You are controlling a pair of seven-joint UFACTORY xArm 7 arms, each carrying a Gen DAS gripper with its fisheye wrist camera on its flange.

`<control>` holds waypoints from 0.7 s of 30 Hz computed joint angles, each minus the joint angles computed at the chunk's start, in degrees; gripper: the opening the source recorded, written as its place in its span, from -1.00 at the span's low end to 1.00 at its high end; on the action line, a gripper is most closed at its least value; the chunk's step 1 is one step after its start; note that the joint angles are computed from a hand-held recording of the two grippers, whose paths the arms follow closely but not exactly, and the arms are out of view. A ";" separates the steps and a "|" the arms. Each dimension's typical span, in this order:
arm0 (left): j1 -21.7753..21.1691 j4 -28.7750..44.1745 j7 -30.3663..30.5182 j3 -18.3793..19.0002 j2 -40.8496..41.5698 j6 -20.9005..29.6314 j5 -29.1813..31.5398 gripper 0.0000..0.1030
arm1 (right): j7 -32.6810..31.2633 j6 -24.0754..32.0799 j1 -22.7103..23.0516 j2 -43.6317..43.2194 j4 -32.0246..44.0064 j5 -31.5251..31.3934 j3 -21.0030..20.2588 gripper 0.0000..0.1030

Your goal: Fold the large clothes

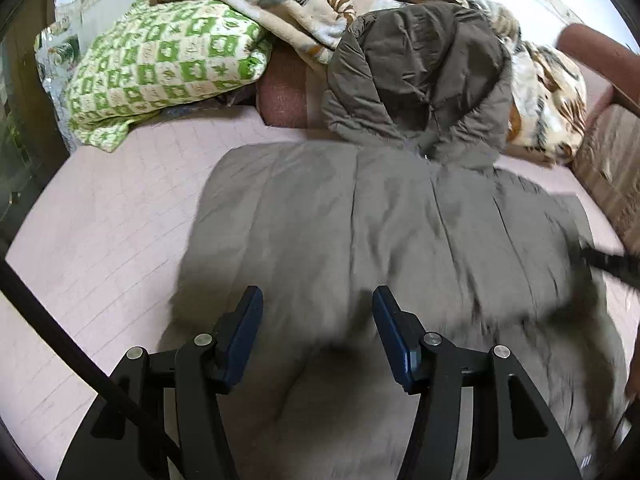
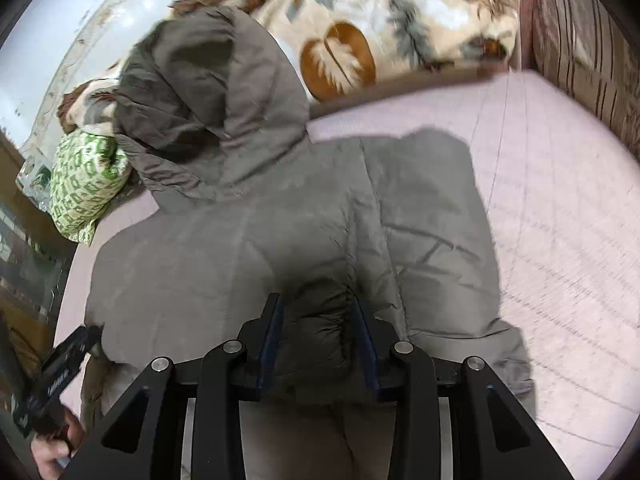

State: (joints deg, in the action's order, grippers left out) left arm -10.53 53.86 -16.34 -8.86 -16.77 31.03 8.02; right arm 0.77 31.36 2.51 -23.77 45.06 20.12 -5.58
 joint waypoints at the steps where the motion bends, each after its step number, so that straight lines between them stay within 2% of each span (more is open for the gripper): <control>1: -0.29 -1.85 0.75 0.58 -2.41 0.88 -0.72 0.09 | 0.17 -0.05 -0.02 -0.44 -0.05 -0.36 0.36 -0.26; 4: -0.95 -6.43 2.55 2.37 -8.15 3.77 -4.19 0.10 | -0.15 1.06 0.72 -2.07 -0.40 -0.83 0.73 -0.18; 7: -0.77 -11.74 3.52 3.72 -12.77 3.57 -7.07 0.13 | 0.50 2.45 0.70 -2.92 -1.12 -2.82 2.09 -0.15; 11: -0.57 -13.13 4.99 4.54 -11.34 3.33 -9.70 0.18 | 3.50 3.65 -1.18 -3.90 -2.66 -10.64 6.06 -0.09; 14: 0.54 -13.06 4.42 2.65 -11.02 2.65 -8.06 0.22 | 4.62 4.98 -1.17 -3.53 -3.50 -12.78 6.13 -0.07; 17: -0.52 -13.79 5.47 3.30 -12.22 2.53 -9.33 0.22 | 5.10 5.18 -0.59 -7.94 -5.48 -13.01 5.57 -0.07; 21: -1.95 -14.79 7.41 4.45 -14.50 2.92 -11.88 0.22 | 7.04 5.82 0.14 -17.43 -9.58 -14.55 7.45 -0.07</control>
